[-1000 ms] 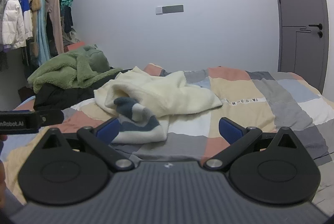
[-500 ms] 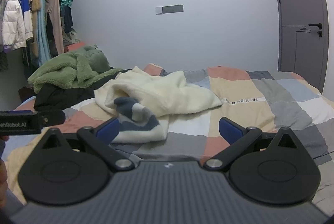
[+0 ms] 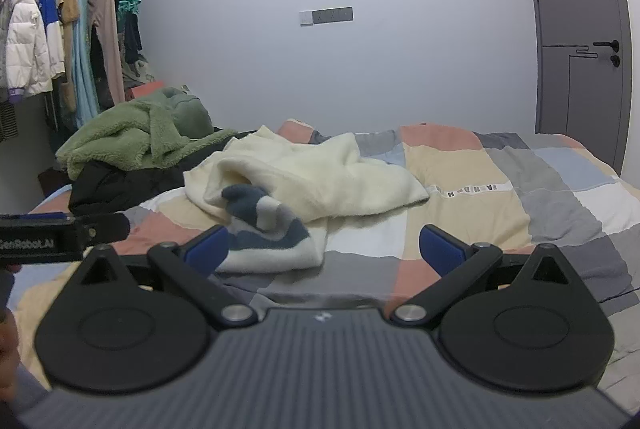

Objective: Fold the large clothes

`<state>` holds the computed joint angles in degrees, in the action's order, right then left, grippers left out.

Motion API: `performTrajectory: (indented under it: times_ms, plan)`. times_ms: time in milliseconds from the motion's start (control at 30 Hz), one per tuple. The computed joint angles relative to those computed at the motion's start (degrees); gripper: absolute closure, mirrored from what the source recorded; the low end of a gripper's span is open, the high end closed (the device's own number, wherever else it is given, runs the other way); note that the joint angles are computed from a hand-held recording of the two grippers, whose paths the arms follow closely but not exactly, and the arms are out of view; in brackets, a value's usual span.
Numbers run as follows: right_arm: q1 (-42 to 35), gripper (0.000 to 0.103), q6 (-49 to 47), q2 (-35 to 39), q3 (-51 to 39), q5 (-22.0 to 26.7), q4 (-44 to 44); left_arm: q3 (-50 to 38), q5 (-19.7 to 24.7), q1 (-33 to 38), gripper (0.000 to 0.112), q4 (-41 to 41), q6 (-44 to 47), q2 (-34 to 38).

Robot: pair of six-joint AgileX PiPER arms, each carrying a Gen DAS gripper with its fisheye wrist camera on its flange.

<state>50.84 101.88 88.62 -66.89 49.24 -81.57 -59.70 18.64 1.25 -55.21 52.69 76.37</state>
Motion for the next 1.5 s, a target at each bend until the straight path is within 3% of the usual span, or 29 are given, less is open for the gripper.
performTrajectory:
  times_ms: [300,567,733,833,900,967,1100,1300,1400,1500]
  plan:
    - [-1.40,0.000,-1.07,0.62,-1.15,-1.08,2.40,-1.27,-0.39,-0.57,0.009,1.98,-1.16,2.02]
    - [-8.01,0.000,-0.32,3.09,-3.59,-8.06,7.78,-9.42,2.46,-0.82,0.009,1.24,-0.54,10.94]
    - [-14.06,0.000,0.28,6.01,-6.48,-15.24,11.94,-18.88,5.76,-1.48,0.009,4.84,-5.36,19.68]
    - [-18.94,0.000,-0.10,7.67,-8.08,-23.31,15.44,-25.66,8.46,-1.87,0.009,6.00,-7.88,25.49]
    - [-22.69,0.000,-3.83,9.43,-9.97,-29.88,22.51,-30.12,9.97,-2.20,0.009,6.40,-9.09,29.32]
    - [-25.47,0.000,-13.07,12.92,-14.33,-32.33,33.97,-35.13,10.67,-3.03,0.009,8.93,-11.77,33.35]
    - [-28.63,0.000,-27.98,20.68,-24.93,-32.01,49.80,-45.46,13.91,-3.57,0.009,10.81,-15.03,41.28]
    - [-33.67,0.000,-58.17,33.21,-41.15,-30.04,83.53,-60.11,20.97,-3.31,0.009,8.72,-18.93,52.66]
    - [-36.23,0.001,-70.63,38.94,-47.40,-29.57,98.73,-73.23,26.79,-3.51,0.009,10.92,-24.13,60.65]
    - [-38.26,0.001,-78.55,43.43,-52.49,-29.39,108.49,-84.81,29.59,-4.06,0.009,12.93,-27.10,67.65]
